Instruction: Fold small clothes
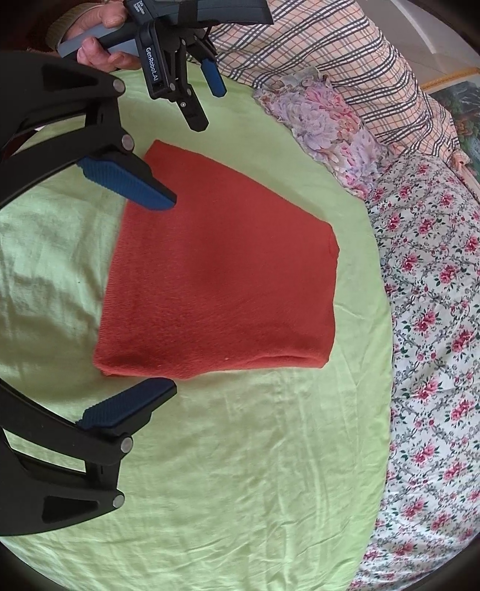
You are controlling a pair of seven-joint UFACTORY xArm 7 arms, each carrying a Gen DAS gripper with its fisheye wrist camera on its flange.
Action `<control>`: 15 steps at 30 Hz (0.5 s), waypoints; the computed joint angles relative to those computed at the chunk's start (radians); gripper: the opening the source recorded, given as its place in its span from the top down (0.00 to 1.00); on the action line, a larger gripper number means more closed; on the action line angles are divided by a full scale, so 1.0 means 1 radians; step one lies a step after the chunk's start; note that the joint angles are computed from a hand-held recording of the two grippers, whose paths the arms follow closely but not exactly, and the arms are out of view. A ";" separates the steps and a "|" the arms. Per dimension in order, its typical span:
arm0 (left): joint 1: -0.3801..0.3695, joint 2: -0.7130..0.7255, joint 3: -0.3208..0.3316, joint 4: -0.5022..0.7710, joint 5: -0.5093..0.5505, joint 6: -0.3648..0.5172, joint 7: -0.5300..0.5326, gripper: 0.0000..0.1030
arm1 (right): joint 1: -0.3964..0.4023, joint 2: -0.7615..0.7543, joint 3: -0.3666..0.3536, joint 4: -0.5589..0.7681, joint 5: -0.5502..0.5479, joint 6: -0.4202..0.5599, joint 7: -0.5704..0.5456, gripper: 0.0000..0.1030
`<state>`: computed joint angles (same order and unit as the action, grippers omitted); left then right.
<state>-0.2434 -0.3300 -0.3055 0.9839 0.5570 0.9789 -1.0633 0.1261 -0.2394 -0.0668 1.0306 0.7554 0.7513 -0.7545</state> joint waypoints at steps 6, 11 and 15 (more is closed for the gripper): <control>-0.004 0.019 -0.006 0.020 0.008 0.029 -0.015 0.07 | -0.005 0.033 0.001 0.041 0.013 0.021 0.000 0.09; -0.019 0.027 -0.010 0.031 0.011 0.053 -0.018 0.07 | -0.015 0.040 0.007 0.051 0.015 0.030 -0.003 0.09; -0.030 0.027 -0.014 0.026 0.012 0.073 -0.029 0.05 | -0.017 0.029 0.007 0.037 0.025 0.023 -0.010 0.07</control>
<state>-0.2735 -0.3031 -0.3191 1.0102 0.5694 1.0516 -1.0926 0.1091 -0.2105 -0.0596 1.0680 0.7801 0.7739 -0.7641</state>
